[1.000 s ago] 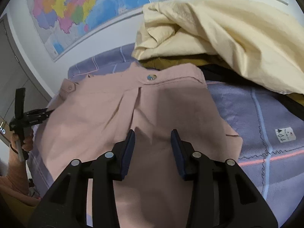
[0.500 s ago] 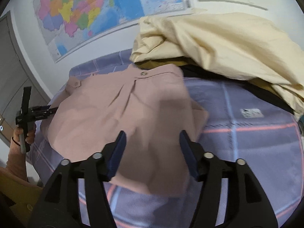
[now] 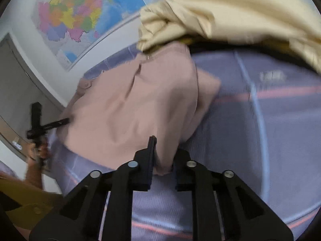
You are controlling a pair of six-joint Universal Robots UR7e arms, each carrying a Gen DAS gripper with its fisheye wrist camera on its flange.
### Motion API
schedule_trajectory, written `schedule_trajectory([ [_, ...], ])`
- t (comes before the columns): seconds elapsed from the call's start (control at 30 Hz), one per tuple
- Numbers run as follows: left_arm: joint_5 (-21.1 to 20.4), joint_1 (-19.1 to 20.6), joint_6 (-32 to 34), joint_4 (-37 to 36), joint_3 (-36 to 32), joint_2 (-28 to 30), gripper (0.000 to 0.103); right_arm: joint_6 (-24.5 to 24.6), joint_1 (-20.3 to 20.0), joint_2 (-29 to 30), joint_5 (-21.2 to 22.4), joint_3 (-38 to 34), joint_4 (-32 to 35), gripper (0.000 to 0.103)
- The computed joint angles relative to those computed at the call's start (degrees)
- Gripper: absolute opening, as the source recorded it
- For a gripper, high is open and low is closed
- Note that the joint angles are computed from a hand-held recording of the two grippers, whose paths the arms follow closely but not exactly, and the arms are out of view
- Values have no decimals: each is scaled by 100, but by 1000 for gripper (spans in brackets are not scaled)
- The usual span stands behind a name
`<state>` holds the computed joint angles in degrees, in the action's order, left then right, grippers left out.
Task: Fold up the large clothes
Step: 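Fold the jacket panel over with the left gripper and release it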
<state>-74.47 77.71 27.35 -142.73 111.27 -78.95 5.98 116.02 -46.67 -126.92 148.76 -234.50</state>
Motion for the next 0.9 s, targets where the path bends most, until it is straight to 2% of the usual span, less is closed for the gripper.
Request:
schedule_trajectory([
  [0.07, -80, 12, -119, 77, -73, -10, 17, -219, 271, -186, -222, -150, -46, 6],
  [0.13, -50, -28, -189, -1, -78, -20, 17, -404, 379, -434, -251, -225, -95, 5],
  [0.2, -111, -6, -302, -30, -128, 46, 19, -523, 374, -543, -509, -384, 306, 4],
  [0.27, 205, -54, -314, -186, -61, 144, 32, -185, 90, -572, -384, -391, 829, 5],
  [0.3, 346, -91, -267, -360, 40, 165, 35, -61, -66, -583, -270, -349, 1001, 5],
  [0.37, 568, -170, -158, -613, 188, 136, 47, 152, -250, -431, -136, -245, 903, 7],
  [0.4, 643, -204, -111, -686, 241, 111, 49, 229, -298, -410, 7, -138, 723, 11],
  [0.47, 606, -194, -78, -617, 222, 76, 53, 387, -186, -404, -111, -19, 506, 29],
  [0.5, 573, -173, -62, -593, 194, 76, 53, 430, -52, -397, -352, -6, 398, 43],
  [0.53, 578, -162, -49, -607, 183, 76, 53, 431, 104, -352, -625, -9, 244, 44],
  [0.6, 474, -101, -24, -590, 136, 95, 49, 306, 325, -352, -771, -8, -7, 44],
  [0.67, 372, -59, -89, -509, 80, 121, 42, -11, 456, -269, -706, -110, -270, 44],
  [0.77, 505, -117, -70, -666, 128, 176, 40, -385, 561, -161, -668, -442, 86, 43],
  [0.9, 613, -159, 7, -843, 147, 250, 40, -598, 216, 25, -362, -784, 733, 38],
])
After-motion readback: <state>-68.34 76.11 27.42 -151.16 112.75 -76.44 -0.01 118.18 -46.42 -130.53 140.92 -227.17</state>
